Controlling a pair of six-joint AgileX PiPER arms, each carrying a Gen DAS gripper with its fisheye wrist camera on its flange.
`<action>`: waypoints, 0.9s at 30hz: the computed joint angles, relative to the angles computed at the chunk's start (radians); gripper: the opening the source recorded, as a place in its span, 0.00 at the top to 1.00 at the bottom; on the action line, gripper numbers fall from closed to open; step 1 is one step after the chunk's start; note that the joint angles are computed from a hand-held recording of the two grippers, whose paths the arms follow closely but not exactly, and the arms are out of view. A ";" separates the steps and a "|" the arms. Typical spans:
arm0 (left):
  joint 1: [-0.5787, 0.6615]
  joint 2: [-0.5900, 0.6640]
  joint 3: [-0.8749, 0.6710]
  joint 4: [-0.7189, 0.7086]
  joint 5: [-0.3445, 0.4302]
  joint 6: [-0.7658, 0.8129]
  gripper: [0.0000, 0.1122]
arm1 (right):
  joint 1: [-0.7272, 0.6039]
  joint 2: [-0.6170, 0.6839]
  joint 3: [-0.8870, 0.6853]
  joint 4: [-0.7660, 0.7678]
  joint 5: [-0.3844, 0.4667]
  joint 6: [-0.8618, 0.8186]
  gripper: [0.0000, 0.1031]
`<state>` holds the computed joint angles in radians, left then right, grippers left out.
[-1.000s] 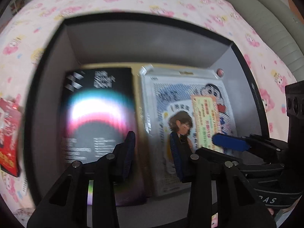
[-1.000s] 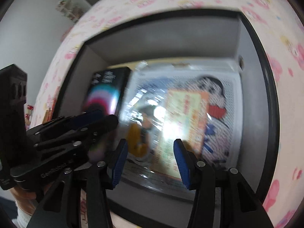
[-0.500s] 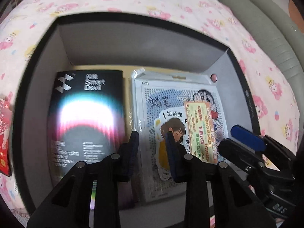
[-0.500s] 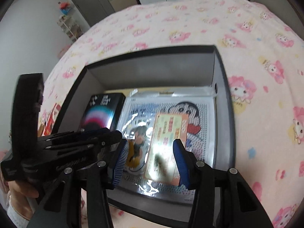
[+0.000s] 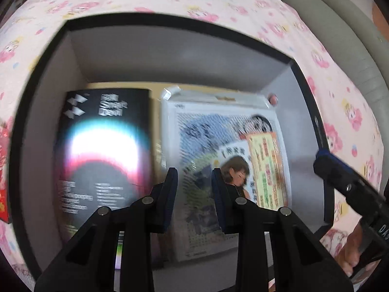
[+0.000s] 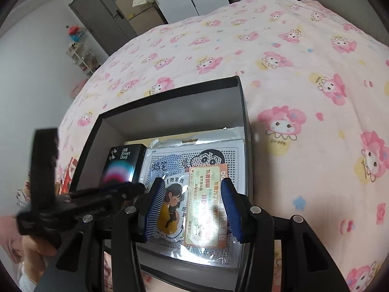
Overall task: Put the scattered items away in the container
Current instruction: 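Lower the standee into the box against the bead-art package and release, then open both grippers and lift them away from the box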
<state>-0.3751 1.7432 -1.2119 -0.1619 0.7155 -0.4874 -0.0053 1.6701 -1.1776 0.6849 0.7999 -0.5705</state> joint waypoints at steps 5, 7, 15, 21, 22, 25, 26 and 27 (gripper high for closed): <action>-0.009 0.034 -0.016 -0.153 -0.007 0.164 0.76 | 0.029 0.011 -0.003 -0.052 -0.009 0.040 0.57; 0.001 0.033 -0.011 -0.229 -0.001 0.232 0.73 | 0.035 0.012 0.000 -0.063 -0.016 0.044 0.57; 0.034 -0.020 0.058 -0.256 -0.010 0.255 0.72 | 0.045 0.006 -0.001 -0.102 -0.016 0.081 0.57; -0.004 -0.100 0.108 -0.167 -0.005 0.231 0.67 | 0.035 -0.068 0.090 -0.089 -0.042 0.116 0.57; 0.003 -0.138 0.145 -0.184 -0.025 0.236 0.67 | 0.015 -0.090 0.123 -0.047 -0.044 0.088 0.57; 0.001 -0.247 0.212 -0.129 -0.026 0.169 0.67 | -0.001 -0.155 0.186 -0.028 -0.041 0.083 0.57; -0.004 -0.278 0.224 -0.100 -0.022 0.142 0.67 | 0.006 -0.195 0.210 -0.054 -0.055 0.110 0.56; -0.009 -0.317 0.238 -0.074 -0.017 0.118 0.67 | 0.013 -0.225 0.226 -0.073 -0.064 0.133 0.56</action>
